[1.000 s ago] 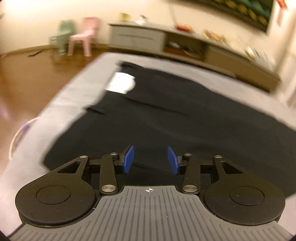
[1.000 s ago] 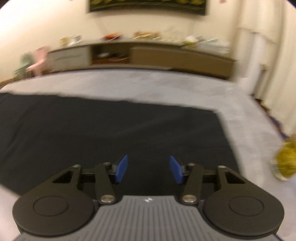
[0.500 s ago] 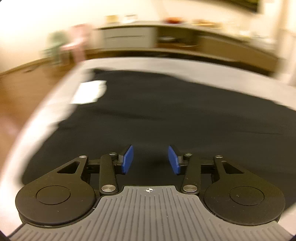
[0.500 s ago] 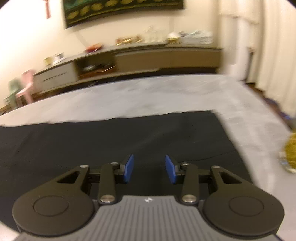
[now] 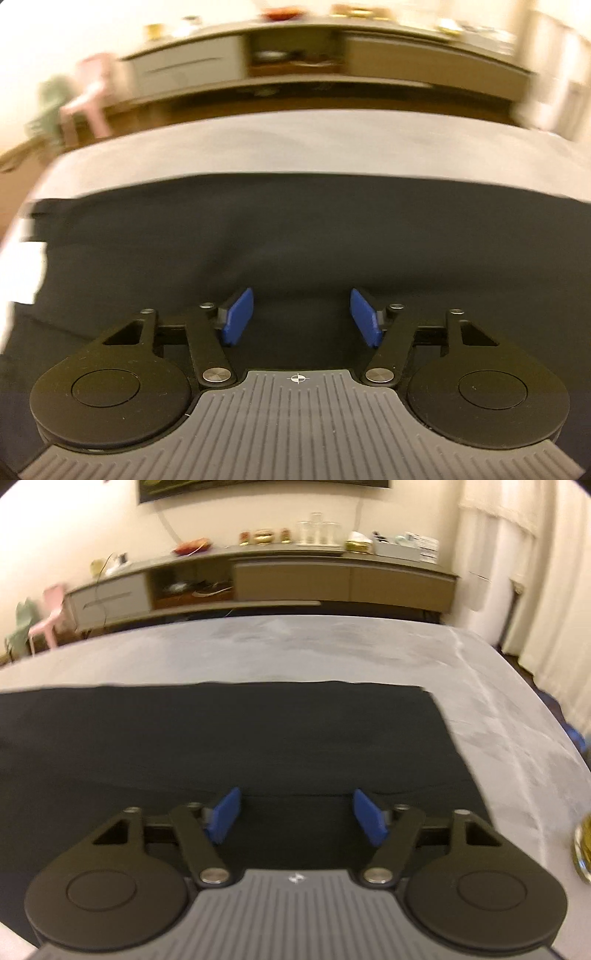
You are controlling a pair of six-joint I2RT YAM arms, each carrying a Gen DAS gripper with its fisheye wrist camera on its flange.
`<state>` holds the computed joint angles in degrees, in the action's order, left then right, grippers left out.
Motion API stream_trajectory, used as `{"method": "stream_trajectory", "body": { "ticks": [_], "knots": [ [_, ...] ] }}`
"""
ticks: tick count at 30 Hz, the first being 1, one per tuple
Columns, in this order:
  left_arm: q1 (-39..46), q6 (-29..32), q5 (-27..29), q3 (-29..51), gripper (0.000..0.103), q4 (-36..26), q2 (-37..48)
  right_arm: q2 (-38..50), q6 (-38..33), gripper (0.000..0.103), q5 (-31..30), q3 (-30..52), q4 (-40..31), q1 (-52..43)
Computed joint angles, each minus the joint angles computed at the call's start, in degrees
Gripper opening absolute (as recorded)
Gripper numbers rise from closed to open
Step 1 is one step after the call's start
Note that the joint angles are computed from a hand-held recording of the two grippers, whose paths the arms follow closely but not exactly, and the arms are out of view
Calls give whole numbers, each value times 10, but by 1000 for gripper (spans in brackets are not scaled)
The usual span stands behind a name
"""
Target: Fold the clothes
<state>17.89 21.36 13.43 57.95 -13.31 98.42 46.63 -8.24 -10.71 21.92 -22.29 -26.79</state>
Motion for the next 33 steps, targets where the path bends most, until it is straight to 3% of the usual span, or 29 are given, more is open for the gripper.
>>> {"method": "stream_trajectory", "body": {
  "ticks": [1, 4, 6, 7, 10, 14, 17, 18, 19, 23, 26, 30, 33],
  "knots": [
    [23, 0, 18, 21, 35, -12, 15, 3, -13, 59, -16, 2, -2, -33],
    [59, -3, -10, 37, 43, -16, 19, 12, -60, 51, -97, 8, -15, -162],
    [80, -9, -18, 34, 44, -30, 3, 8, -83, 53, -132, 13, -34, -239],
    [88, -11, -9, 21, 40, -41, -21, 8, -100, 55, -156, 15, -41, -278],
    [101, 19, 59, -23, 44, -85, -104, 18, -145, 65, -204, 7, -39, -356],
    [63, 60, 119, -90, 44, -174, -211, 16, -199, 63, -196, -9, -38, -370],
    [-30, -2, 125, -116, 42, -218, -278, 9, -216, 35, -197, -3, -53, -360],
    [-73, -35, 126, -114, 42, -226, -292, 13, -225, 18, -203, 5, -65, -361],
    [-121, -72, 127, -106, 42, -232, -300, -3, -225, 9, -197, 4, -77, -350],
    [-357, -251, 103, -28, 44, -206, -266, -129, -198, 7, -96, -36, -78, -249],
    [-506, -335, 80, 70, 56, -172, -176, -254, -193, 7, 8, -70, -89, -142],
    [-644, -357, 35, 271, 62, -201, 8, -366, -180, 7, 164, -87, -131, 31],
    [-698, -339, 6, 441, 62, -267, 150, -394, -177, 7, 222, -96, -143, 106]
  ]
}}
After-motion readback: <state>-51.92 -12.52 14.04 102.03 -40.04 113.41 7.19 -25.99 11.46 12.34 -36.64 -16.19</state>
